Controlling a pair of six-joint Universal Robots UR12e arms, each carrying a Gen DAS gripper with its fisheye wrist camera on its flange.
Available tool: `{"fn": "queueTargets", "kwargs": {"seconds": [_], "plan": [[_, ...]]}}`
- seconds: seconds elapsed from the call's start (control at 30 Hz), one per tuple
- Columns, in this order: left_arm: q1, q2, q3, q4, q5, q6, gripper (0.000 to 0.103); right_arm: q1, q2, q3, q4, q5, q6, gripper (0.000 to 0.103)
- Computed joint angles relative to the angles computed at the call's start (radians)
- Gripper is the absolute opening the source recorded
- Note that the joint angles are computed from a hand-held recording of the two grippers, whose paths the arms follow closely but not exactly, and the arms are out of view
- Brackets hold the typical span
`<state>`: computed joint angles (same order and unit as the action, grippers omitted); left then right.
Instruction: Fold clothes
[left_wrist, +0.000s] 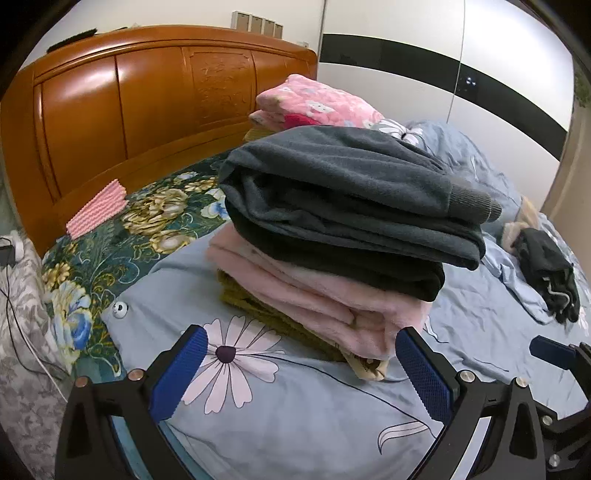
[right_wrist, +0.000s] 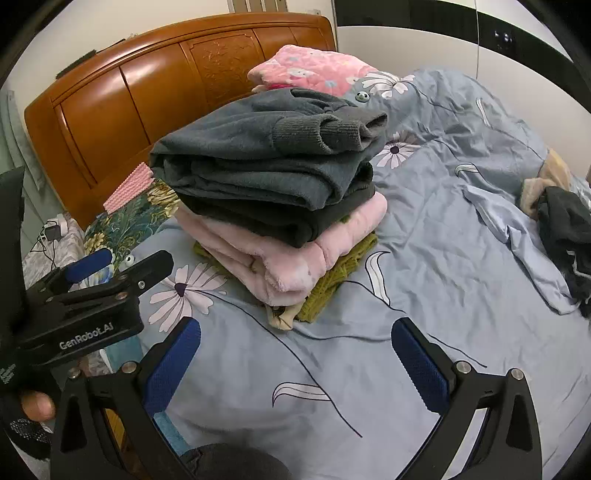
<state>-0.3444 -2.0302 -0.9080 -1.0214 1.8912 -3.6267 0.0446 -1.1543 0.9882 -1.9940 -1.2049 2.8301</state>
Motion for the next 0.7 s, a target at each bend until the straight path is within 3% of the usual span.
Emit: {"fn": "queueTargets", "kwargs": {"seconds": [0.4, 0.7], "plan": [[0.004, 0.008, -0.022, -0.018, -0.046, 0.025, 0.103, 0.004, -0.007, 0.012, 0.012, -0.028, 0.014, 0.103], [0.002, 0.008, -0.03, 0.0, -0.031, 0.023, 0.103, 0.009, -0.001, 0.007, 0.024, -0.041, 0.02, 0.103]]}}
